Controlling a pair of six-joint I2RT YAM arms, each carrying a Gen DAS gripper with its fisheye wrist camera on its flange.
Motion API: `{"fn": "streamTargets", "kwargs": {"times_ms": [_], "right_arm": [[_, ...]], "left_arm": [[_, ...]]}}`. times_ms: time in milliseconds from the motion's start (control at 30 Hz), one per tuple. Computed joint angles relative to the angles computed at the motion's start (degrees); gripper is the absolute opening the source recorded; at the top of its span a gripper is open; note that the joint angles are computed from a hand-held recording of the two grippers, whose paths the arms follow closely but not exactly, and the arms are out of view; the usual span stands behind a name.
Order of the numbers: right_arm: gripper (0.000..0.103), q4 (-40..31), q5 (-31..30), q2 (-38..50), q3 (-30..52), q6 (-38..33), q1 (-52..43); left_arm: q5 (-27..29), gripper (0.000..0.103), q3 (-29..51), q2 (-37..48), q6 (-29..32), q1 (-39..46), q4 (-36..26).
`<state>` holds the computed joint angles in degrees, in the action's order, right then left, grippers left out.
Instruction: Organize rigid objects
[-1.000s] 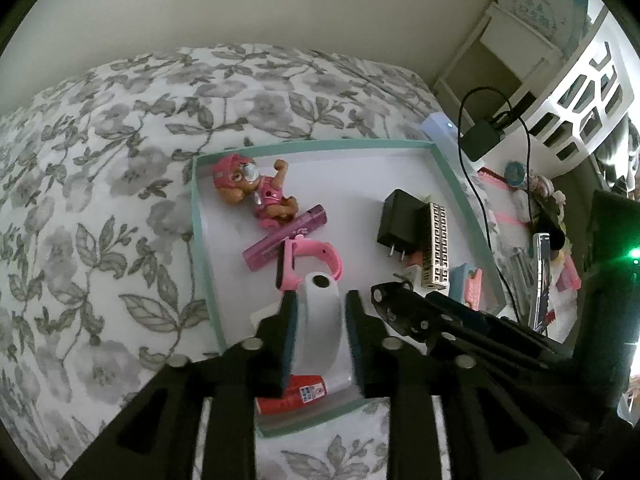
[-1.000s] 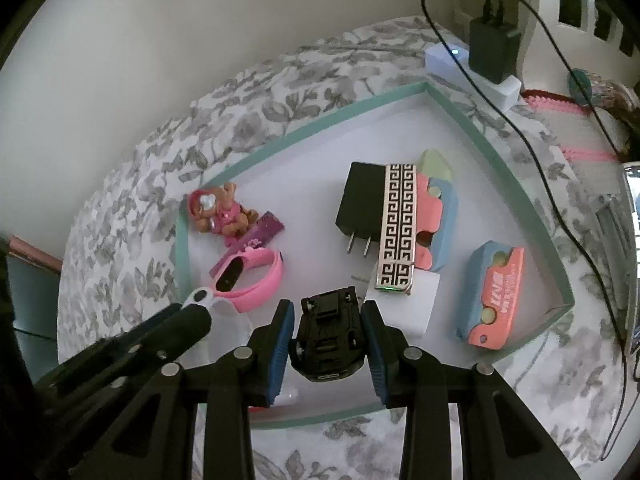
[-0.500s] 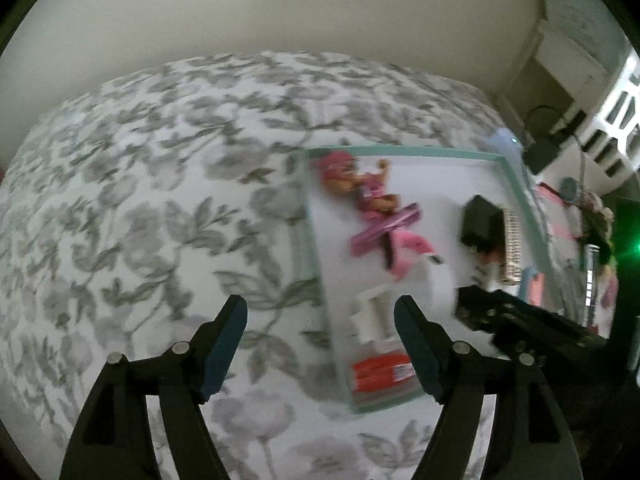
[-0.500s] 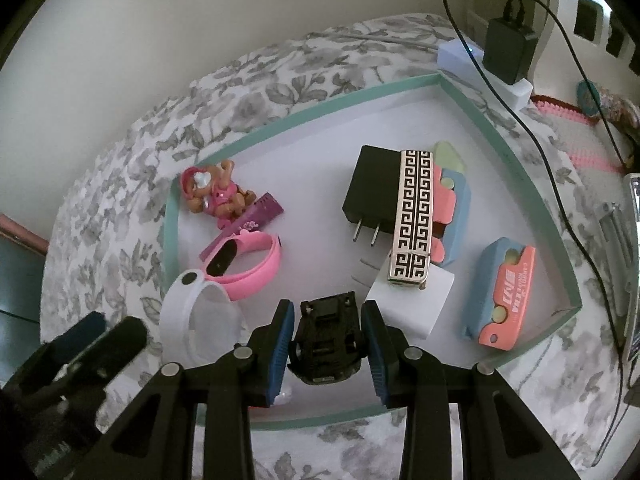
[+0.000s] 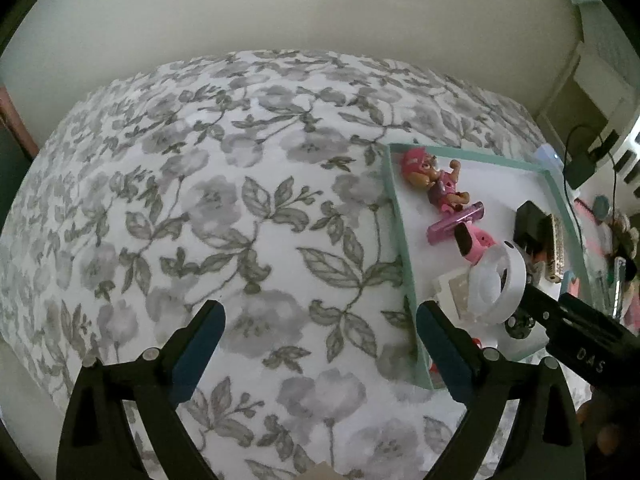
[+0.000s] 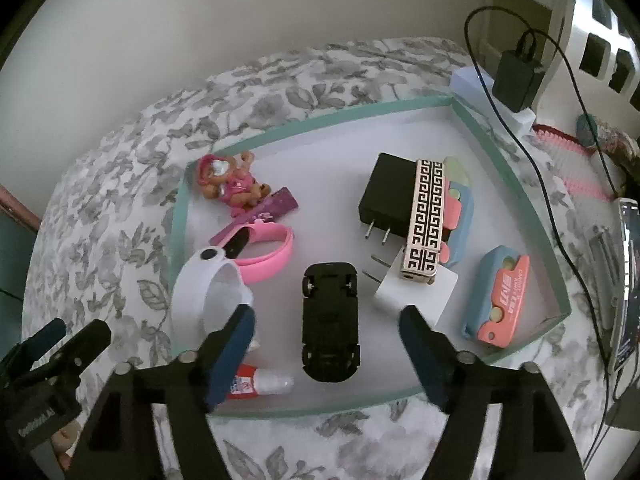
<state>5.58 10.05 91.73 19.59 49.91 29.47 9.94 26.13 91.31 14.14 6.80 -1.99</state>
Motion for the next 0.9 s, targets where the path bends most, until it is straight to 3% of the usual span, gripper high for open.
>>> {"fn": "streamTargets", "kwargs": {"times_ms": [100, 167, 333, 900], "right_arm": [[0.091, -0.9, 2.0, -1.6, 0.0, 1.0, 2.3], [0.103, -1.8, 3.6, -2.7, 0.2, 1.9, 4.0], [0.103, -4.9, 7.3, -5.9, 0.6, 3.7, 7.8], [0.103, -11.1, 12.1, -10.9, 1.2, 8.3, 14.8]], "left_arm": [[1.6, 0.096, -0.7, -1.5, 1.0, 2.5, 0.0], [2.4, 0.096, -0.8, -1.9, 1.5, 4.0, -0.4], [4.9, 0.096, -0.2, -2.2, 3.0, 6.8, -2.9], [2.3, 0.096, -4.7, -11.2, 5.1, 8.2, -2.6]]}}
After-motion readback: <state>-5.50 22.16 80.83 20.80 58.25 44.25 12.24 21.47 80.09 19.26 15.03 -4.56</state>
